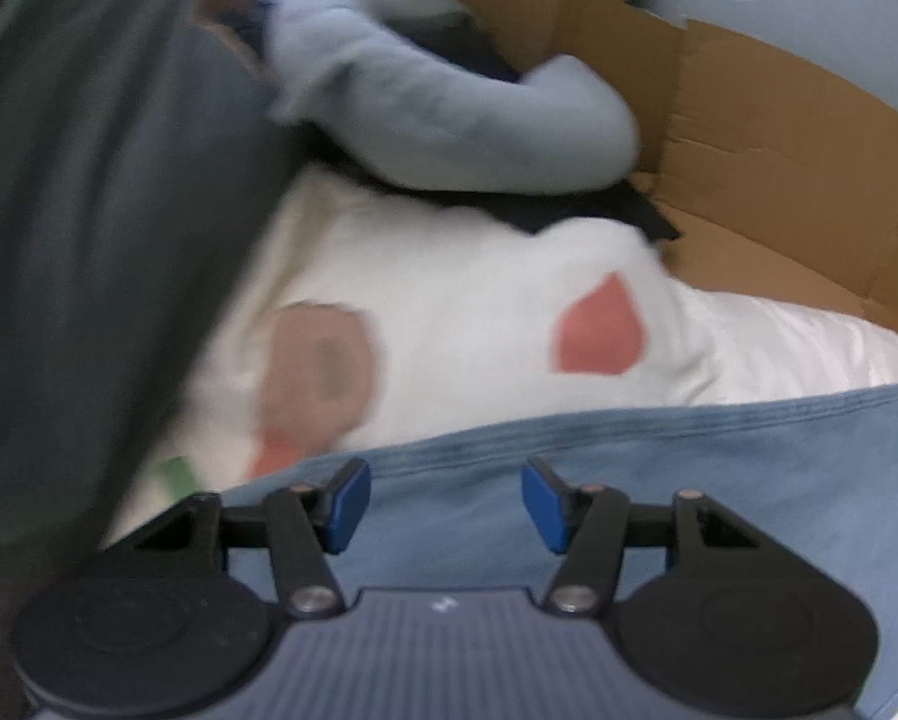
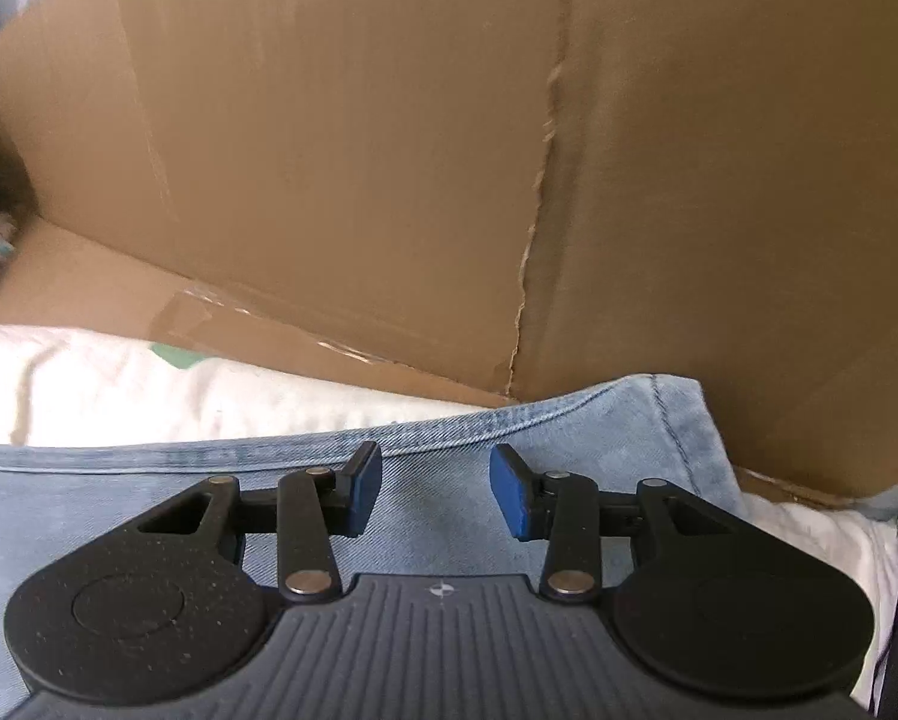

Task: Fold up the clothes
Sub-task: 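Open the right tool and lift it off the flattened leg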

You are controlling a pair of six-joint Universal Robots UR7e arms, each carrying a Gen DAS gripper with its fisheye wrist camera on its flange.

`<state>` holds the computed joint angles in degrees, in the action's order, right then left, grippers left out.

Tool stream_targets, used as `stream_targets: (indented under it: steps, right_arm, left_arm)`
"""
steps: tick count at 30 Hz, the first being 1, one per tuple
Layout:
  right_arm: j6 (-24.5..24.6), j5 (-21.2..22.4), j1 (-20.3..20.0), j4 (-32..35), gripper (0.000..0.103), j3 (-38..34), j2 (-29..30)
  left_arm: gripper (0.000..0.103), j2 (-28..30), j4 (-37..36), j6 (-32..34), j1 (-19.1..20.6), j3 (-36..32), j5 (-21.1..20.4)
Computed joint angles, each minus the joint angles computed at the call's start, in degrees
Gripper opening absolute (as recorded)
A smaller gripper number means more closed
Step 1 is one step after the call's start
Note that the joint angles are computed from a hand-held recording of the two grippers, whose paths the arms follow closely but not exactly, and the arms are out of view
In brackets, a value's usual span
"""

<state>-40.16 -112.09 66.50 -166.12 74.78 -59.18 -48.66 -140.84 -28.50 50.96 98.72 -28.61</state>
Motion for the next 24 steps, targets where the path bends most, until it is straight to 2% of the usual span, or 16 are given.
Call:
stream_targets:
  steps: [6, 8, 10, 11, 15, 18, 21, 24]
  right_arm:
    - [2.0, 2.7, -0.9, 0.8, 0.047, 4.7, -3.9]
    - [1.3, 3.6, -1.4, 0.8, 0.047, 7.3, -5.8]
    - [0.7, 4.3, -1.9, 0.8, 0.047, 10.6, -7.9]
    - [0.5, 4.6, -2.2, 0.7, 0.047, 12.2, -9.0]
    - [-1.1, 5.6, -3.3, 1.0, 0.047, 18.4, -13.3]
    - [-3.7, 4.9, -3.9, 1.5, 0.048, 22.2, -15.8]
    - [-6.5, 5.6, -5.0, -1.5, 0.049, 24.2, -15.4]
    - [-7.2, 5.8, -5.4, -2.2, 0.050, 25.0, -15.9]
  left_arm:
    - [0.059, -6.4, 9.9, -11.8, -0.4, 5.5, 3.5]
    - [0.056, -7.3, 9.4, -14.2, 0.1, 7.4, 4.2]
    - [0.051, -7.5, 2.8, -11.9, 0.5, 10.1, 5.4]
    - [0.050, -7.4, 1.9, -11.8, 0.7, 10.7, 6.5]
    - [0.047, -6.9, -0.6, -12.2, 2.5, 11.2, 6.3]
    - [0.046, -6.1, 2.2, -13.4, 4.1, 10.4, 6.9]
    - [0.045, -5.4, 1.1, -13.1, 5.9, 9.9, 6.4]
    - [0.042, -4.4, -3.6, -10.4, 7.4, 9.5, 6.1]
